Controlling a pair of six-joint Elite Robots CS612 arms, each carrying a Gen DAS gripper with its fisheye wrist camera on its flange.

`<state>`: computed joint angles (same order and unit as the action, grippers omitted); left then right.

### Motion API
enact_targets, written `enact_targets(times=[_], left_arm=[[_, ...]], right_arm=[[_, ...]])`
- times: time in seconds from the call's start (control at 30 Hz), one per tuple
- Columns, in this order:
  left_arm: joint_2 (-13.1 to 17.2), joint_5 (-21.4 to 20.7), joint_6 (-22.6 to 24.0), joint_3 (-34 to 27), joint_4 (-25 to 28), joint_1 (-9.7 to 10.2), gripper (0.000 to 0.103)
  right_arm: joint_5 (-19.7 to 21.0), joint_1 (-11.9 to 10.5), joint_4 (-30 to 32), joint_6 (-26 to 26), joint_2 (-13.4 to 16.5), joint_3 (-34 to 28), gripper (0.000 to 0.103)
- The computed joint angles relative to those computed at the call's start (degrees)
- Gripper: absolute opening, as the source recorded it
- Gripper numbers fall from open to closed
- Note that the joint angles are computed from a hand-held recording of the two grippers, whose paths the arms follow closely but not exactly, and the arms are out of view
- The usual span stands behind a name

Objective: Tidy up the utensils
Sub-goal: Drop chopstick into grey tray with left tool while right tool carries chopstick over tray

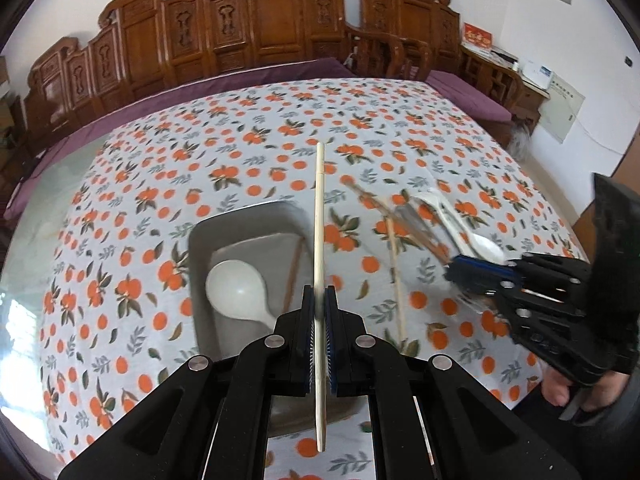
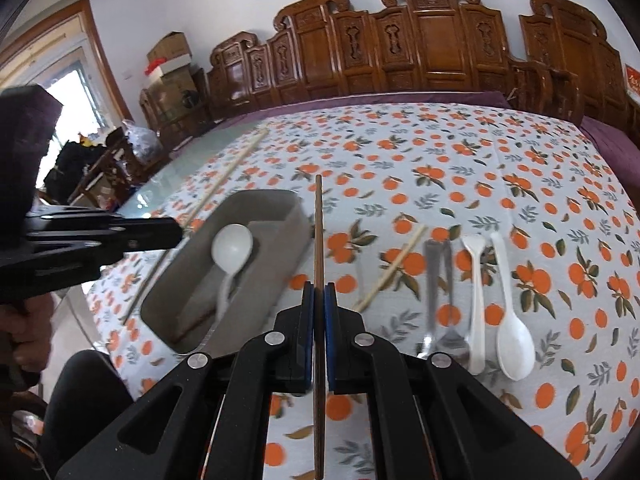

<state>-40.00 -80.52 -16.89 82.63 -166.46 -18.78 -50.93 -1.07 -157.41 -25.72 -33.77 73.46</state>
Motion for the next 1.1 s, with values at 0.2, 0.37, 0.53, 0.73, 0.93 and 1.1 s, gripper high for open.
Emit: enact_targets(times=[0.2, 0.37, 0.53, 0.73, 0.93, 1.1], left_arm=[[1.0, 0.3, -1.8, -0.5, 1.8, 1.08, 0.004], [2.4, 0.4, -2.9, -1.7, 3.6, 1.74, 0.004], [4.2, -0.1, -4.7, -3.6, 6.3, 2.6, 0.004], [4.2, -0.2, -4.6, -3.4, 6.7, 2.83, 0.006], [2.0, 0.0, -3.6, 0.1, 2.4, 2.75, 0.015], [-0.3, 0.6, -2.3, 3.8, -1.7, 2.77, 0.015]], right_arm=[[1.4, 0.2, -0.2, -0.8, -0.8, 1.0, 0.006], [2.0, 0.3, 0.1, -1.1, -1.0, 1.2, 0.006], [2.2, 0.4, 1.7, -1.0, -1.0, 1.0, 0.006], [0.0, 1.0, 1.8, -0.2, -1.3, 1.1, 0.006], [-2.0, 1.9, 1.7, 0.7, -1.5, 0.9, 0.006], [-3.5, 2.8, 2.2, 0.5, -1.7, 0.6, 0.006]])
